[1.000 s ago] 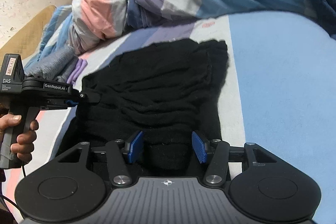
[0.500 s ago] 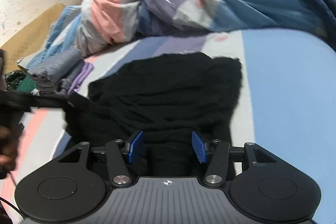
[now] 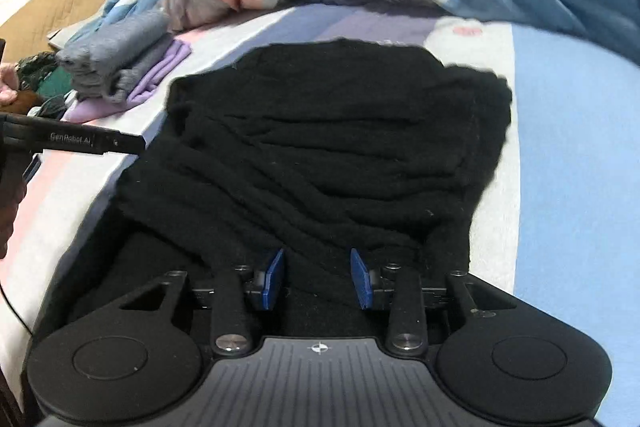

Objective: Fold clothes

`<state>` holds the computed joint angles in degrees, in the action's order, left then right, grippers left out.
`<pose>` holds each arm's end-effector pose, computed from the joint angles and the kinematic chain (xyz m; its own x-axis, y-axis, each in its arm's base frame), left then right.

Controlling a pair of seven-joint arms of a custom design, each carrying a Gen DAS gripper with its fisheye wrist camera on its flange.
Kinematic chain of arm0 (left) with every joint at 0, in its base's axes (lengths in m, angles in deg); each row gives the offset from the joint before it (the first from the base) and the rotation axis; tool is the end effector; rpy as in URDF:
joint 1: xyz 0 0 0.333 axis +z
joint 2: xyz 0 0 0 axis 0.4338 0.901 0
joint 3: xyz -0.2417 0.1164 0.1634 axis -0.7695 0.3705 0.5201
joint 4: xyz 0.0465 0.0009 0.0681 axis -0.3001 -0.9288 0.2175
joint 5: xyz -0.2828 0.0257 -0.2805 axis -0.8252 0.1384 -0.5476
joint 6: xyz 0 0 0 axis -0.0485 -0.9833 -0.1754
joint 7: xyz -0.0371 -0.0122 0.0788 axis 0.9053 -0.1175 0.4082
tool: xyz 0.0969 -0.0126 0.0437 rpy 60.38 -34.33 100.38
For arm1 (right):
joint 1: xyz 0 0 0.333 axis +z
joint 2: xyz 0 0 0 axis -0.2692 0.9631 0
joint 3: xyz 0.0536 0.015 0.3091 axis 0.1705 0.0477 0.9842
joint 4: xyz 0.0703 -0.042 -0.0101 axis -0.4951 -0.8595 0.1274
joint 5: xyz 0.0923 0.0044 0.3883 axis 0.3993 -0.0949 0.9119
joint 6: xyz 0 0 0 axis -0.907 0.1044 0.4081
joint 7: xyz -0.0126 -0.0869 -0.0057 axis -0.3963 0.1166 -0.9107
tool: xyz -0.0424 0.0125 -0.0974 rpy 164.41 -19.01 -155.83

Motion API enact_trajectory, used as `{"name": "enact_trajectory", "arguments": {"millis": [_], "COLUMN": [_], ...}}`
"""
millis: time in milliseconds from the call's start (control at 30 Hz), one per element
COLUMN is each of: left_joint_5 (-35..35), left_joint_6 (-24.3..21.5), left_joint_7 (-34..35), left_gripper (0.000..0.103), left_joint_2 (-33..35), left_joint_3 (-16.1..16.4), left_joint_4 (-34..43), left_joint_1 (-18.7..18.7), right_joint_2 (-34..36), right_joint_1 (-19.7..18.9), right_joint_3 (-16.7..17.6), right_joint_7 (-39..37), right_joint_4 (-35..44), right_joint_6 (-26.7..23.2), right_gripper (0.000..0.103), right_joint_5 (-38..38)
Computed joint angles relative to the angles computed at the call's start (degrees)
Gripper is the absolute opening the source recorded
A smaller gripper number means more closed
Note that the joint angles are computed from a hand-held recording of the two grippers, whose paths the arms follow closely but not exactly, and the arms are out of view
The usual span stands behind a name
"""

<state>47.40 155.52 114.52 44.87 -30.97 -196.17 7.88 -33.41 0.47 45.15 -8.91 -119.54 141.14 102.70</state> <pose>0.4270 -0.3031 0.5056 -0.1690 -0.9853 -0.0246 -0.8098 0.1531 -0.5664 0.4555 0.1244 0.5279 0.5568 -0.7927 -0.2483 -0.7336 -0.3290 -0.5946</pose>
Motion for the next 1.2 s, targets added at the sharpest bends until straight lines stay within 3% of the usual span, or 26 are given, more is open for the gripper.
{"name": "enact_trajectory", "arguments": {"millis": [33,100,133,267,400,500,600,767,900,967,1067,1133,1200], "left_joint_5": [0.0,0.3,0.7,-4.3,-9.7,-14.6,-21.2,-34.5,-35.4,-33.3,-20.8,-15.1,-12.3], "left_joint_6": [0.4,1.1,1.4,2.4,0.5,0.2,2.4,6.2,7.7,8.0,6.7,5.4,4.1], "left_joint_7": [0.7,1.8,2.2,7.0,12.3,17.2,24.8,38.5,38.3,34.3,19.7,13.0,10.1], "left_gripper": [0.057,0.078,0.081,0.083,0.083,0.083,0.084,0.091,0.091,0.091,0.091,0.091,0.091], "left_joint_2": [-1.1,-3.1,-4.0,-6.5,-8.1,-10.1,-11.8,-11.4,-8.0,-6.6,-6.8,-7.7,-8.6], "left_joint_3": [0.3,0.5,0.4,1.7,2.0,3.0,5.5,10.0,7.0,4.7,-2.0,-3.5,-2.9], "left_joint_4": [-0.6,-1.5,-1.9,-3.6,-5.7,-8.5,-11.0,-12.7,-12.2,-12.1,-12.5,-13.0,-13.8], "left_joint_1": [-0.1,-0.1,-0.1,-3.0,-6.3,-9.6,-14.0,-21.2,-18.5,-15.4,-7.3,-4.8,-4.5], "right_joint_2": [-0.8,-2.4,-3.1,1.2,12.2,22.2,30.3,40.1,46.2,48.3,50.0,50.8,51.1], "right_joint_1": [0.4,1.2,1.7,5.2,6.7,6.4,6.2,5.8,5.5,5.0,3.4,2.7,2.3], "right_joint_3": [-0.4,-1.1,-1.5,-3.4,-1.7,1.2,4.8,8.4,9.2,9.8,11.0,11.7,12.1], "right_joint_7": [-0.5,-2.1,-3.0,-10.1,-19.3,-23.2,-23.9,-17.7,-10.0,-6.4,-3.8,-2.1,-0.4], "right_joint_4": [-0.2,-0.7,-1.0,4.2,15.6,26.8,36.1,49.1,57.8,61.2,63.6,64.4,64.5], "right_joint_6": [0.2,2.2,3.2,2.7,-3.4,-10.3,-14.7,-23.6,-31.0,-34.1,-36.1,-36.1,-35.0], "right_gripper": [0.040,0.052,0.054,0.058,0.058,0.057,0.053,0.040,0.012,0.011,0.009,0.009,0.009], "right_joint_5": [1.1,4.1,5.5,11.8,14.4,11.4,2.2,-5.1,-7.1,-6.0,-1.6,1.4,3.8]}}
